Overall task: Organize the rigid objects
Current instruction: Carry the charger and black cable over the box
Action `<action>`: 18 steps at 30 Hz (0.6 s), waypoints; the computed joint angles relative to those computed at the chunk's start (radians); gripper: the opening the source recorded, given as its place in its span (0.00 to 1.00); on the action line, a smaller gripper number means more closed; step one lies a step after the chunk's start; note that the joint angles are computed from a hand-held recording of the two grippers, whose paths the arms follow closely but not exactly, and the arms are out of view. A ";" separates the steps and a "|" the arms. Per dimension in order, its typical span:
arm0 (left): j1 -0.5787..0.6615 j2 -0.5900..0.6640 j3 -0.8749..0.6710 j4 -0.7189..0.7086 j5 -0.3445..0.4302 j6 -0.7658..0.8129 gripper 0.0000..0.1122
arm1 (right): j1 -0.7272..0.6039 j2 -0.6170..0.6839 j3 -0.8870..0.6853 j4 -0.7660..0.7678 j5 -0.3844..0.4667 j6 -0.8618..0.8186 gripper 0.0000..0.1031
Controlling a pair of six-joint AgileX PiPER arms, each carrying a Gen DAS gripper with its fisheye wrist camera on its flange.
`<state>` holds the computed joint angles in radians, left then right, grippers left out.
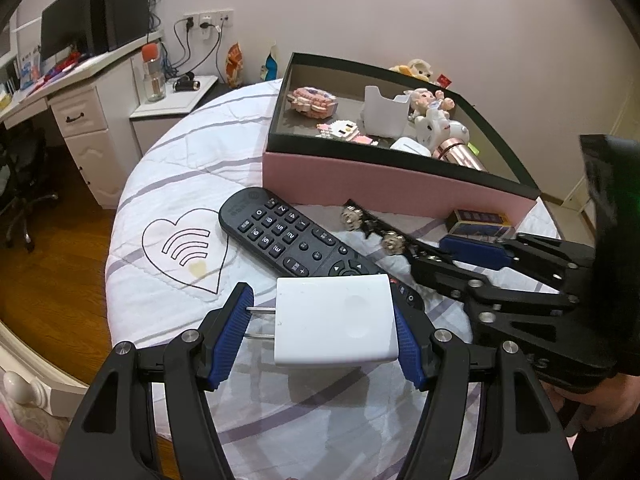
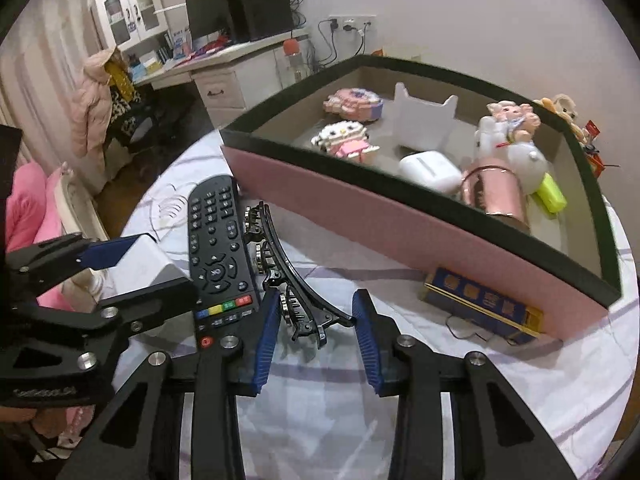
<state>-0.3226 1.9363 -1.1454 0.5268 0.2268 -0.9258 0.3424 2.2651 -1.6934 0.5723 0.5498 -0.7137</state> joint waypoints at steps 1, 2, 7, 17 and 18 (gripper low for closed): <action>-0.001 -0.002 -0.001 0.000 0.001 0.000 0.59 | -0.005 -0.019 0.020 0.015 -0.005 -0.009 0.36; -0.004 -0.004 -0.007 0.004 0.005 -0.004 0.59 | -0.011 -0.033 0.032 0.029 -0.008 -0.016 0.36; -0.016 -0.025 -0.023 0.016 0.021 -0.008 0.59 | -0.037 -0.113 0.097 0.099 -0.025 -0.077 0.36; -0.003 -0.021 -0.252 -0.045 0.115 0.151 0.59 | -0.064 -0.170 0.014 0.083 -0.011 -0.044 0.36; 0.002 -0.005 -0.296 -0.071 0.130 0.187 0.59 | -0.071 -0.156 -0.028 0.067 0.002 -0.021 0.36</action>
